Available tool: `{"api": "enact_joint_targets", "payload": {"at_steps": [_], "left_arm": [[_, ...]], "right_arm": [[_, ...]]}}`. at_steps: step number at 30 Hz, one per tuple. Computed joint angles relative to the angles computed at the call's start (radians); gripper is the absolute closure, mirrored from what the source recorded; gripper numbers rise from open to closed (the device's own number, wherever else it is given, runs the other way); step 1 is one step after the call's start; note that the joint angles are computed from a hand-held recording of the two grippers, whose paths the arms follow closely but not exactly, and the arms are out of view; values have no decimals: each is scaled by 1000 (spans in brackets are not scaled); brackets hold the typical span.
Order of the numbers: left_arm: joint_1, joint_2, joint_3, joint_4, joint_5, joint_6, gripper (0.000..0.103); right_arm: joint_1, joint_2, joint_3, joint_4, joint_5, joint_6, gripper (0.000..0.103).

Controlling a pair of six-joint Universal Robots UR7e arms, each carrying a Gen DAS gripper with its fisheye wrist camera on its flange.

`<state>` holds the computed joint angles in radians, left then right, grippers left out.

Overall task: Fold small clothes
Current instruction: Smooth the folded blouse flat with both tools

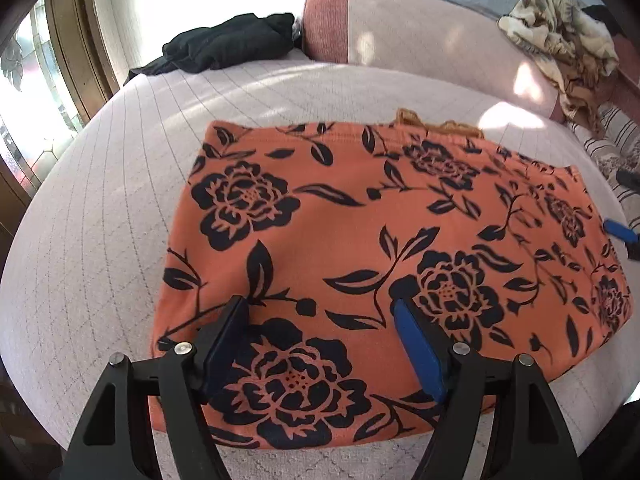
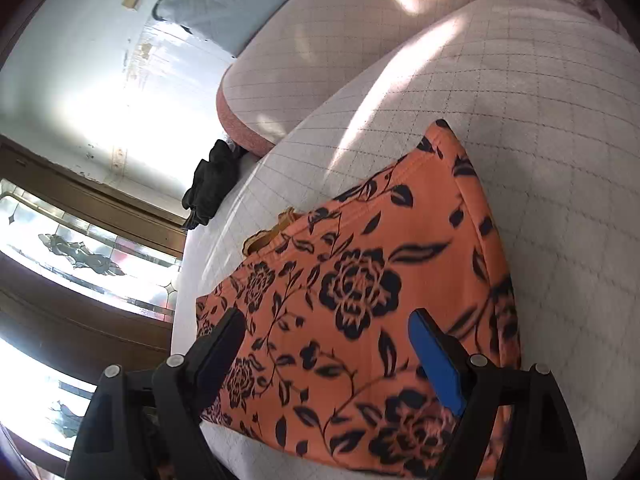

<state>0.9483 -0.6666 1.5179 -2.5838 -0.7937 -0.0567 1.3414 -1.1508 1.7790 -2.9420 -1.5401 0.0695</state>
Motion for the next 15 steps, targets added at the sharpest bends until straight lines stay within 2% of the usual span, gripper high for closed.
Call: {"api": "enact_joint_targets", "payload": {"at_steps": [4, 6, 7, 8, 9, 12, 15], "left_arm": [[-2, 8, 14, -52, 17, 31, 26], [-3, 12, 17, -64, 24, 50, 25], [-2, 14, 14, -60, 22, 51, 25], [-1, 13, 9, -52, 17, 47, 25], [1, 12, 4, -40, 9, 41, 25], [6, 12, -1, -42, -1, 45, 25], [2, -9, 15, -50, -6, 23, 25]], "right_arm": [[-45, 108, -230, 148, 24, 8, 17], [-75, 157, -302, 134, 15, 48, 17], [-97, 170, -314, 115, 64, 100, 17], [-112, 173, -310, 80, 112, 154, 17], [-111, 165, -295, 51, 119, 169, 17], [-71, 99, -196, -39, 76, 98, 17], [-29, -5, -16, -130, 39, 52, 17]]}}
